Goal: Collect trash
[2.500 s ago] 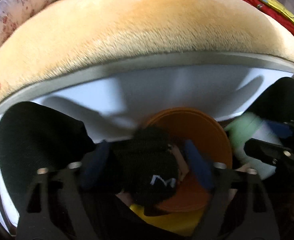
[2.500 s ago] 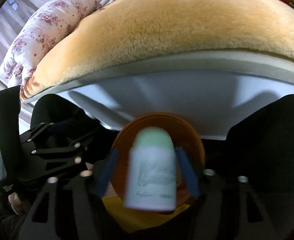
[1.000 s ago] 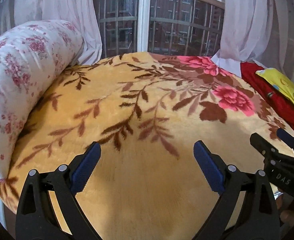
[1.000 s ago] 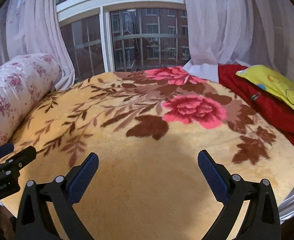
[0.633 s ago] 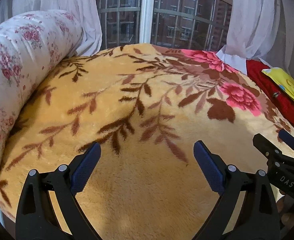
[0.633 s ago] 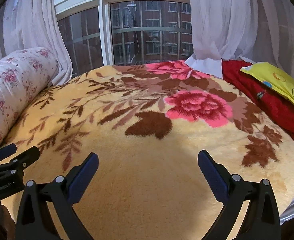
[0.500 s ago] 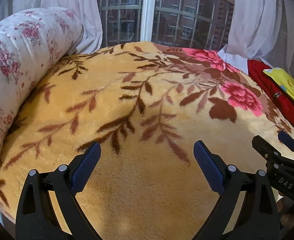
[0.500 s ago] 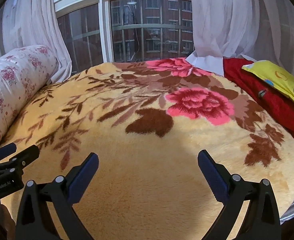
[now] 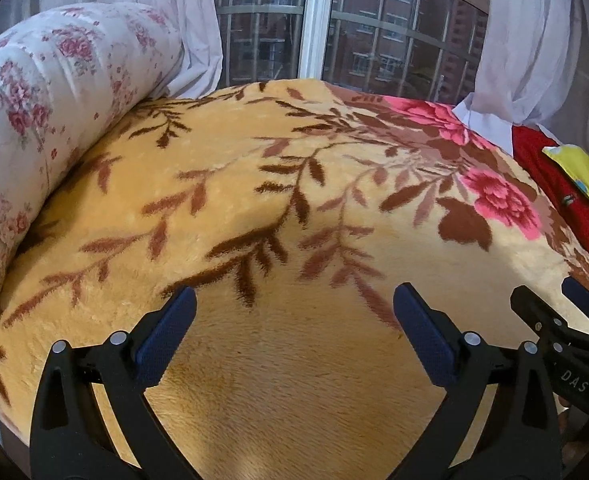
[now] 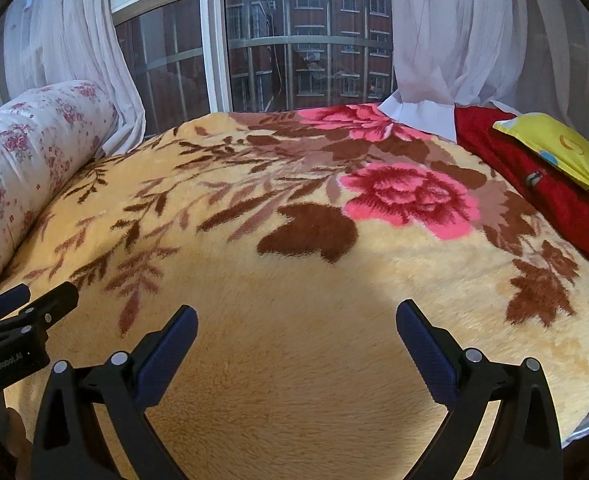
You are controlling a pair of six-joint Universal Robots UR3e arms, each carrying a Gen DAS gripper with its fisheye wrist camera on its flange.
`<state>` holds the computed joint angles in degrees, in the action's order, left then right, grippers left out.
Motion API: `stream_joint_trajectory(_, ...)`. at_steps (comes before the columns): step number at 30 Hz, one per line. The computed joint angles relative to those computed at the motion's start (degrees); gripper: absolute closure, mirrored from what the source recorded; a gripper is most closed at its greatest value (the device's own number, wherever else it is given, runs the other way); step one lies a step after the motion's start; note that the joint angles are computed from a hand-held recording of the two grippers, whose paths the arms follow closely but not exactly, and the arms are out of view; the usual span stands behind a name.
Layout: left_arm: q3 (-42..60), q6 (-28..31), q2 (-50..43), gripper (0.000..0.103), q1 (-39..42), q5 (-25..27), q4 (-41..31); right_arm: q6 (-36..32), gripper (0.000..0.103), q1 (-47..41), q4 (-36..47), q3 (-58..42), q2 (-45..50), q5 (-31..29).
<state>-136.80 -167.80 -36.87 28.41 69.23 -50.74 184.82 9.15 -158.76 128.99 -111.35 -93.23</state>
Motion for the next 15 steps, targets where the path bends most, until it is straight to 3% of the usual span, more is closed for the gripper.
stream_joint_trajectory(15, 0.18, -0.89, -3.14, 0.007, -3.35, 2.78, 1.58, 0.62, 0.005, 0.48, -0.09, -0.22, 0.61, -0.41)
